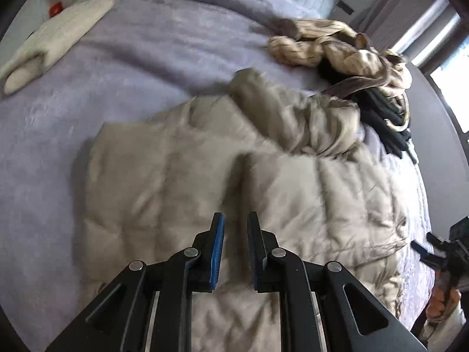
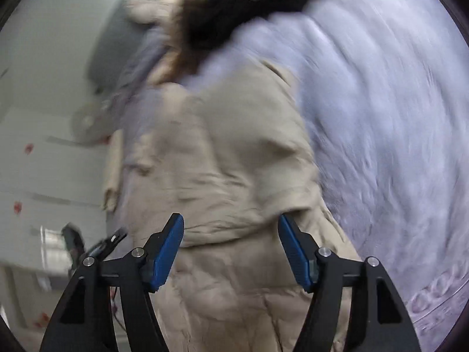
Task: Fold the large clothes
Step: 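Fold the gripped edge further over the body with both tools and release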
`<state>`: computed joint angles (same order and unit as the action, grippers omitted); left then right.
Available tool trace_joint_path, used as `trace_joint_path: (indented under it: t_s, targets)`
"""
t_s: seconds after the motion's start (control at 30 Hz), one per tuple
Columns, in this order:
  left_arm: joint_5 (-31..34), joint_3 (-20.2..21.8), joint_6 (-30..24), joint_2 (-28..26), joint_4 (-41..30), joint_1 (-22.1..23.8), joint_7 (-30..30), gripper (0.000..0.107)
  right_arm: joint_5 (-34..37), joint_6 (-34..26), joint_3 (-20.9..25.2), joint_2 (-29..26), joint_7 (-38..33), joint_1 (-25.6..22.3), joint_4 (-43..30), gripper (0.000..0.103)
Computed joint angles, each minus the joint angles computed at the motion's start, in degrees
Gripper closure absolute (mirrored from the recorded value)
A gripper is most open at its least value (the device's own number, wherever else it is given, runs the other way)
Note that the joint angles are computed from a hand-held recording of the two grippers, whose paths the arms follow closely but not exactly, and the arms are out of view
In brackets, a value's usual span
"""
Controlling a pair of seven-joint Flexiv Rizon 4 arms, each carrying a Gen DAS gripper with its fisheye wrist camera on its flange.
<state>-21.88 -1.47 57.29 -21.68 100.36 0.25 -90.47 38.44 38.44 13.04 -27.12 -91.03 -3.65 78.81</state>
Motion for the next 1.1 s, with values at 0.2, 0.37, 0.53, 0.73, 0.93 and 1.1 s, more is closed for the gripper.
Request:
trace_joint_path:
  t_s: [0.2, 0.37, 0.53, 0.73, 0.93, 1.1]
  targets:
    - [4.2, 0.4, -1.6, -7.0, -8.3, -3.6, -5.9, 0.09, 9.0, 4.8, 0.5, -11.4, 12.5, -3.8, -9.6, 0.034]
    - [6.4, 0.6, -1.7, -8.7, -8.0, -3.8, -7.3, 0.09, 15.0, 0.6, 6.0, -21.7, 17.4, -7.7, -18.0, 0.076]
    - [8.5, 1.6, -2.8, -9.0, -8.0, -4.0, -8.8, 0.09, 1.4, -2.4, 2.9, -20.4, 7.3, -1.8, -22.2, 0.09]
    - [11.2, 1.9, -3.8, -10.4, -10.7, -5.5, -9.8, 0.09, -17.0, -2.1, -4.3, -22.5, 13.2, 4.8, -22.6, 0.09]
    - [10.8, 1.1, -2.9, -10.1, -9.7, -4.9, -9.0, 0.09, -22.6, 7.9, -5.1, -13.5, 17.8, 5.3, -9.6, 0.089]
    - [11.6, 1.5, -4.3, -10.4, -11.1, -5.2, -8.8, 0.09, -24.3, 9.7, -0.7, -6.0, 8.6, 5.0, -1.8, 0.089]
